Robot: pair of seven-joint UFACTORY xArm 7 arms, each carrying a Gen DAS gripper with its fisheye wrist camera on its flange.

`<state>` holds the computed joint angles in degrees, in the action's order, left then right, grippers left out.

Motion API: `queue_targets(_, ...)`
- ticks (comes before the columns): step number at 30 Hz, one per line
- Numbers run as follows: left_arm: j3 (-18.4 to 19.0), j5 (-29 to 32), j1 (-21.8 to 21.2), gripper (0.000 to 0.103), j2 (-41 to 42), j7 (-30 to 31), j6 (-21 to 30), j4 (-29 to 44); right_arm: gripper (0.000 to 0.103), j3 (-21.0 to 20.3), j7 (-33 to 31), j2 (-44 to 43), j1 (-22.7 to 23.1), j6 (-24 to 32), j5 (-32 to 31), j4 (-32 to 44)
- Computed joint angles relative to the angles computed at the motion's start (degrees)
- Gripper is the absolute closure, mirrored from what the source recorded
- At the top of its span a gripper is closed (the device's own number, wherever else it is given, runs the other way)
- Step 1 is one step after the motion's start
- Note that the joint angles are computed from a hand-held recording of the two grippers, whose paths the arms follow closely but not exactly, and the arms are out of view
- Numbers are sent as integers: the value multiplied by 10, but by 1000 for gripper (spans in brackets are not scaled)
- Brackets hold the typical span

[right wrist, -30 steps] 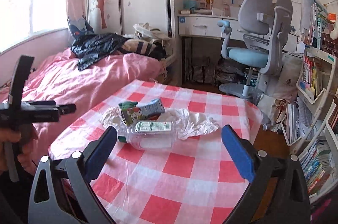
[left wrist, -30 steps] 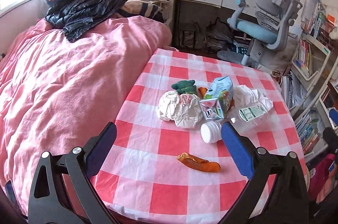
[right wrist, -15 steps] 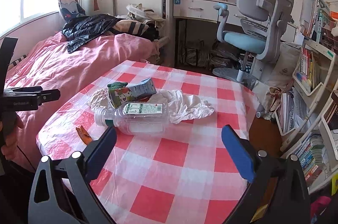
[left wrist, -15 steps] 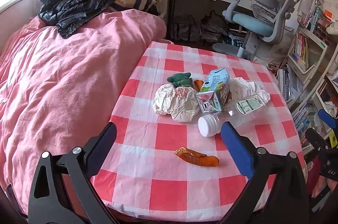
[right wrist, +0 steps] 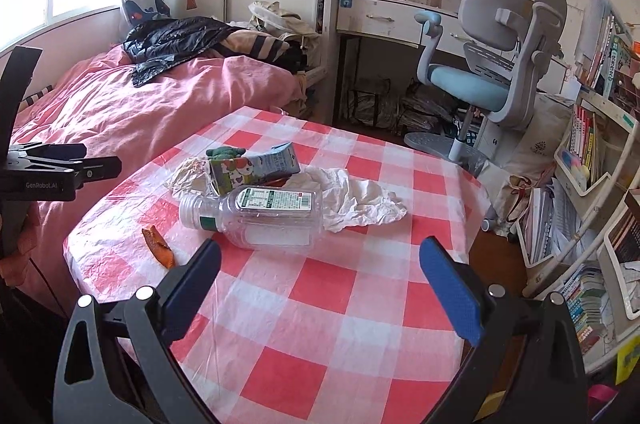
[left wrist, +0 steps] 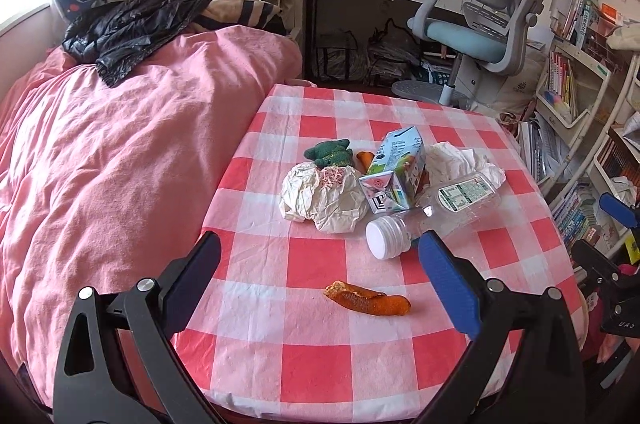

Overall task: Collect trash
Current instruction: 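Return the left gripper to the table above the orange scrap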

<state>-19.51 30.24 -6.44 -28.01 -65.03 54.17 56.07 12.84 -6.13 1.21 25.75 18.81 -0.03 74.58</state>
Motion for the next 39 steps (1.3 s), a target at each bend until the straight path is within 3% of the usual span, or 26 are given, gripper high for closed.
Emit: queue_targets(39,18,-52,-5,8,0,10,-20,-15,8,0,3,0,1,-10,0,-3)
